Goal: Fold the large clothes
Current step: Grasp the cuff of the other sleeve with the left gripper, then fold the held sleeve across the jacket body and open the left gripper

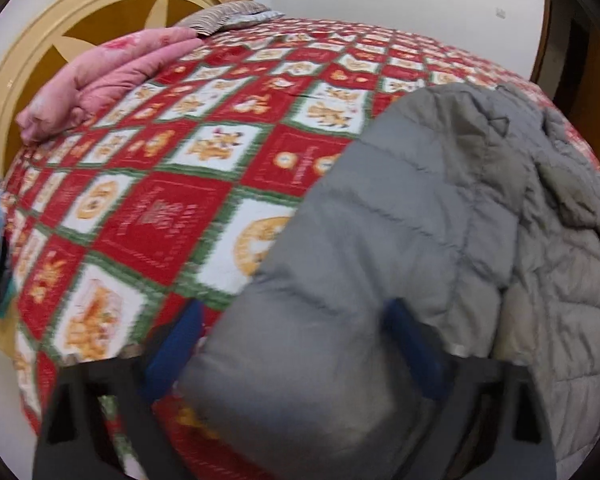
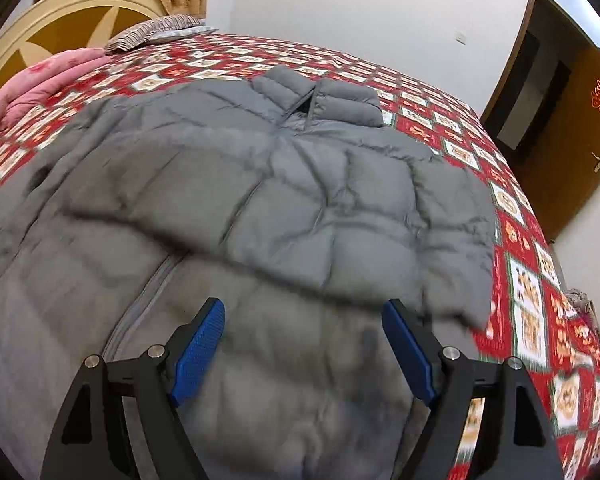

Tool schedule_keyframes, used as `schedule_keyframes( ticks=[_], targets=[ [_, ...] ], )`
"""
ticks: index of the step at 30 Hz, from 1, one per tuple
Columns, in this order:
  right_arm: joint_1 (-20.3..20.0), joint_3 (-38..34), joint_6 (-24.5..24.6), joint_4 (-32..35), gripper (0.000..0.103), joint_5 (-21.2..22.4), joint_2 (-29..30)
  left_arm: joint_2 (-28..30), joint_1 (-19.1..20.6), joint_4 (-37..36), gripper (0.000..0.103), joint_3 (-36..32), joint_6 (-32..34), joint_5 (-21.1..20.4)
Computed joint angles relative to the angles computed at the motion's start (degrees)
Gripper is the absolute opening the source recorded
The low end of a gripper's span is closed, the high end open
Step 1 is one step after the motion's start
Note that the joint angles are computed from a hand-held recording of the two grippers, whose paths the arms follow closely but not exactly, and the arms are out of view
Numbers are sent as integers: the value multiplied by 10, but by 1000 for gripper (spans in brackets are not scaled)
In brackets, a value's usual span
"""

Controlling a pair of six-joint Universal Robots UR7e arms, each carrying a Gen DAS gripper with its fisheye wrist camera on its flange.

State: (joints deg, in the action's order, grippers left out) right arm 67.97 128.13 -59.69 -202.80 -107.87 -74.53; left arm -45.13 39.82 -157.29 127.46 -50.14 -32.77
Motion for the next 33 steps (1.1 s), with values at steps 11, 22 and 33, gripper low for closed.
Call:
schedule_keyframes(
  ticks=[11, 22, 33],
  targets=[
    [-72, 83, 24, -21, 81, 100, -53, -33, -6, -56, 15, 22, 31, 33],
    [-91, 81, 54, 2, 81, 133, -72, -54, -52, -91, 13, -67, 192, 155],
    [-124, 73, 128, 23, 81, 176, -119, 158, -103, -226, 13, -306, 456, 29]
  ],
)
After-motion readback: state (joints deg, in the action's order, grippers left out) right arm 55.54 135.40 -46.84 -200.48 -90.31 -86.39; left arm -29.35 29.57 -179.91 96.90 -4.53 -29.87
